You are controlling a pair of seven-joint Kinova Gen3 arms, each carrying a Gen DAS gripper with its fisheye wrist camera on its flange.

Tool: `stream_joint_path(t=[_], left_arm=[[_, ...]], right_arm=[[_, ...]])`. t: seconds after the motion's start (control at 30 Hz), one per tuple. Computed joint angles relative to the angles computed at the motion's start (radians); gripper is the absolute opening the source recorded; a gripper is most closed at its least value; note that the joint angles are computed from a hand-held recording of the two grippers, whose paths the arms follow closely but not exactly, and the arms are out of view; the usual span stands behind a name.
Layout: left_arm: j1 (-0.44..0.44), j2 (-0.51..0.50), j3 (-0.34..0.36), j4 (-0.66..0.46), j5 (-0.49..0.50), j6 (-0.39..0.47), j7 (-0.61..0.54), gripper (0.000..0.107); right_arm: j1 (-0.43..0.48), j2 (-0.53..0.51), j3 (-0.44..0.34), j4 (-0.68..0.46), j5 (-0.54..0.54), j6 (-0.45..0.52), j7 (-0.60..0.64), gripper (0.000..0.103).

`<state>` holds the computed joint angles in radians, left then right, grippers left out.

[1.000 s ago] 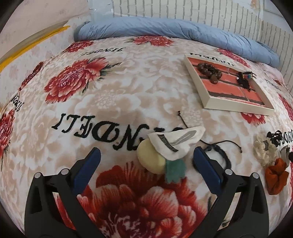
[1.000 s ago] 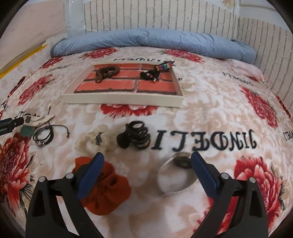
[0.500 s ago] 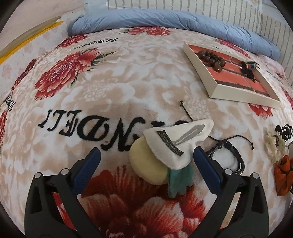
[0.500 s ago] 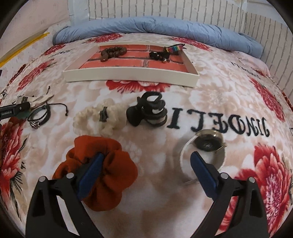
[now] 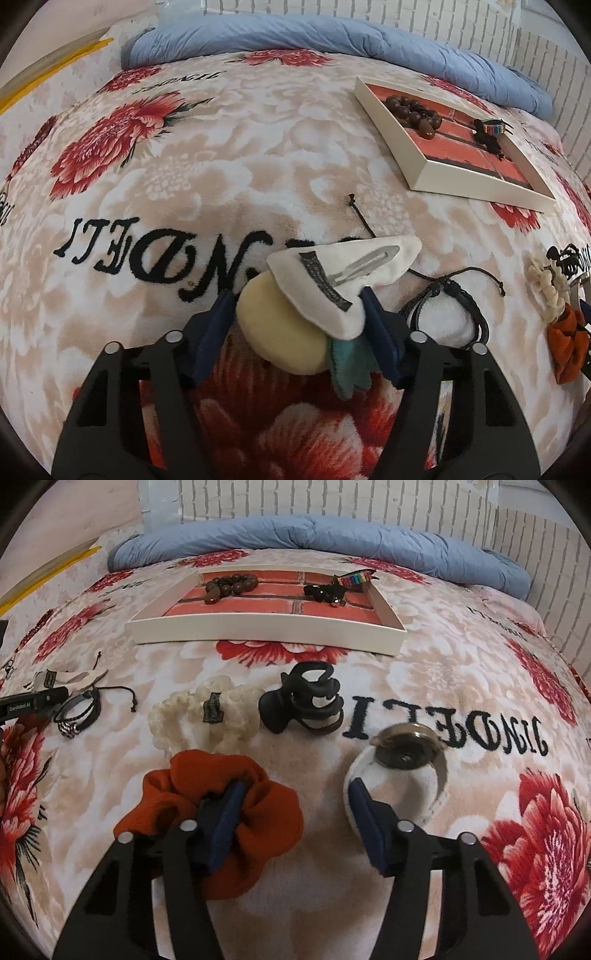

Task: Organize jewelry
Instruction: 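Grasp the cream hair clip with the left tool while the right grasps the orange scrunchie, then carry the hair clip and scrunchie over the tray with both tools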

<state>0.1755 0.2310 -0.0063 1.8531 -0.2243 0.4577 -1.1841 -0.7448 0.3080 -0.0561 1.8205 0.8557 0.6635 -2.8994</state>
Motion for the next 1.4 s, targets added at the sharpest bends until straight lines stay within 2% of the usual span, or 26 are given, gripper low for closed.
stream_joint_path(t=[0.1, 0.37, 0.53, 0.67, 0.87, 1.1, 1.23, 1.4], left_arm=[[0.002, -0.004, 0.000, 0.006, -0.003, -0.008, 0.000, 0.059], [-0.024, -0.016, 0.011, 0.023, 0.039, -0.028, -0.024, 0.056], [-0.018, -0.020, 0.005, 0.029, 0.035, -0.031, -0.018, 0.056], [-0.021, -0.025, 0.006, 0.040, 0.039, -0.044, -0.016, 0.056], [-0.019, -0.032, 0.000, 0.061, 0.035, -0.075, -0.007, 0.056], [-0.075, -0.037, 0.036, 0.074, 0.118, -0.099, -0.088, 0.056], [-0.075, -0.037, 0.031, 0.074, 0.137, -0.101, -0.108, 0.056], [-0.074, -0.036, 0.027, 0.073, 0.150, -0.101, -0.121, 0.055]], right_arm=[[-0.016, -0.006, 0.004, 0.016, 0.027, 0.002, -0.038, 0.054], [-0.028, -0.036, -0.010, 0.072, 0.110, -0.009, -0.152, 0.041], [-0.023, -0.071, -0.028, 0.134, 0.204, -0.043, -0.272, 0.040], [0.015, -0.090, -0.054, 0.158, 0.230, -0.076, -0.298, 0.040], [0.019, -0.116, -0.071, 0.219, 0.366, -0.096, -0.453, 0.042], [0.025, -0.118, -0.112, 0.221, 0.398, -0.042, -0.490, 0.041], [0.042, -0.114, -0.118, 0.197, 0.358, -0.045, -0.431, 0.041], [0.030, -0.104, -0.120, 0.176, 0.361, -0.049, -0.397, 0.041]])
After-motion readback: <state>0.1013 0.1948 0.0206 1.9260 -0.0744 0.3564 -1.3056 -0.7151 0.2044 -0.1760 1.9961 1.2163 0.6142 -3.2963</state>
